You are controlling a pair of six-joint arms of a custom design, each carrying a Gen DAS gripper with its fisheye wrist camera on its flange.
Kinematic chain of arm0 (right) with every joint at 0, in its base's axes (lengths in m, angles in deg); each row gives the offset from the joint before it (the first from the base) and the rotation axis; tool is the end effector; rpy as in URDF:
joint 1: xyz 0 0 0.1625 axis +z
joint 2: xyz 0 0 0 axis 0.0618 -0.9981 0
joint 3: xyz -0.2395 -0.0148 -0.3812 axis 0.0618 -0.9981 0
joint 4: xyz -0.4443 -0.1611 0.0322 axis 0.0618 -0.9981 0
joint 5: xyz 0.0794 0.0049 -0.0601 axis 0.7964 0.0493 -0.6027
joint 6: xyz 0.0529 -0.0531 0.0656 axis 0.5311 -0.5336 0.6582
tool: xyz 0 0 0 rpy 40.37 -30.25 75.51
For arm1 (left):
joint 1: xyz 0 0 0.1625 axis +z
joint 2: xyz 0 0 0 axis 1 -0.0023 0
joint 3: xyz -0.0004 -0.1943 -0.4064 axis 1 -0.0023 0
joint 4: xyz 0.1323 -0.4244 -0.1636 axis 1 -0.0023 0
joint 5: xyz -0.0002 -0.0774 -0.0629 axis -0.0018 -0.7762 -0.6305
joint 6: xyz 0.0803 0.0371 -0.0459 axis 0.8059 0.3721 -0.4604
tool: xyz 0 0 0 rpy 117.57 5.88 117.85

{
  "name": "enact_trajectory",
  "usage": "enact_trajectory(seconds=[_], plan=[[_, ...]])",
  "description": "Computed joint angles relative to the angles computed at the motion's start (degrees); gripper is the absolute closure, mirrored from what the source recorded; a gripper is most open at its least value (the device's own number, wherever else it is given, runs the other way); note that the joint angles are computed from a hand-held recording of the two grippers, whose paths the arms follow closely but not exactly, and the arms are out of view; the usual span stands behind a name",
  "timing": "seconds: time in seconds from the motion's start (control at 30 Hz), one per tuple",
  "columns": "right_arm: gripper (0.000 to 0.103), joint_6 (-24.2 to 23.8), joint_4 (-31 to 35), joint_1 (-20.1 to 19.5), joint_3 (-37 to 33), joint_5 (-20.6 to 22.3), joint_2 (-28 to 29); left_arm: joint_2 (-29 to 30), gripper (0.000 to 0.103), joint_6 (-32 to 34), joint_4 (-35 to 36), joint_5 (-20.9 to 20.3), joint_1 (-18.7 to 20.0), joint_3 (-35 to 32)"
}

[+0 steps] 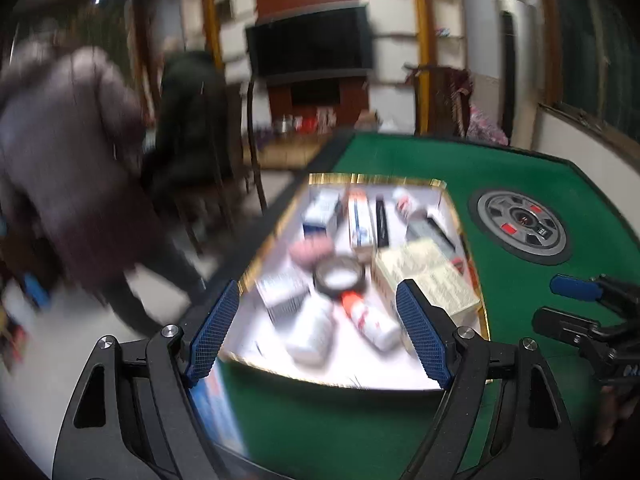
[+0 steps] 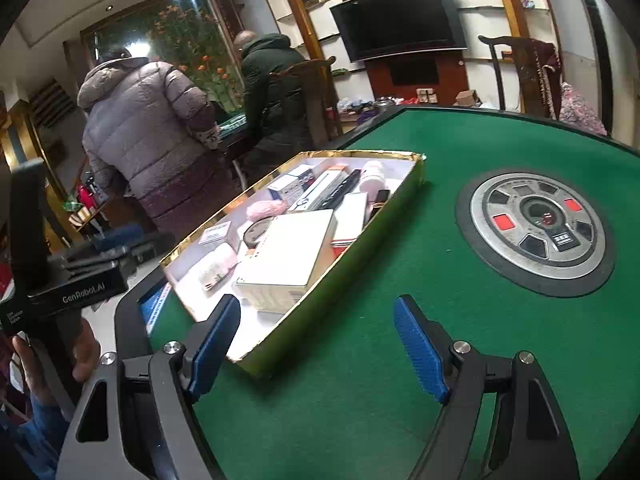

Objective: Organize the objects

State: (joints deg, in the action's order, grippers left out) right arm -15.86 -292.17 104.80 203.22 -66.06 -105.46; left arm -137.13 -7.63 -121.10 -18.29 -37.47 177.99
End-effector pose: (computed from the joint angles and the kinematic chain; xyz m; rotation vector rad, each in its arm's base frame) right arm 0.2036 -0.3566 0.0670 0.2843 -2.4064 1.2002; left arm -0.1395 -0.4939 0.1957 1.1118 2.1609 -0.9517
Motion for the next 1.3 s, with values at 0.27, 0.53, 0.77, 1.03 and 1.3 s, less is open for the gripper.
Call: enact_trajectory(seconds=[0.27,0.53,0.77,1.03,1.3], plan=[[0.020,1.2,2.2,-1.2,0.1,2.2,0.2,-1.0,0.021,-1.7,-1.3,-2.8,3.5,-1.1],[0.000,0.6,1.8,-0.3,-0.8,0.6,1.8,0.0,0.021,2.2,-5.6,-3.2,3.8,0.1],[0.000,1.1,0.5,-0.5,-0.8,0.5,1.7,-0.8,0.021,0.4,-3.3,-6.0,4.7,0.2],[0.000,1.0,1.1,-0.4,-1.0,0.0,1.7,-0.9,0.021,2.1,-4.4,-7.3,4.7,0.8],[0.000,0.9,0.9,-0.6,-1.0,0.2,1.8,-1.5,0.021,0.7,-2.3,-8.7,5.3,0.4]])
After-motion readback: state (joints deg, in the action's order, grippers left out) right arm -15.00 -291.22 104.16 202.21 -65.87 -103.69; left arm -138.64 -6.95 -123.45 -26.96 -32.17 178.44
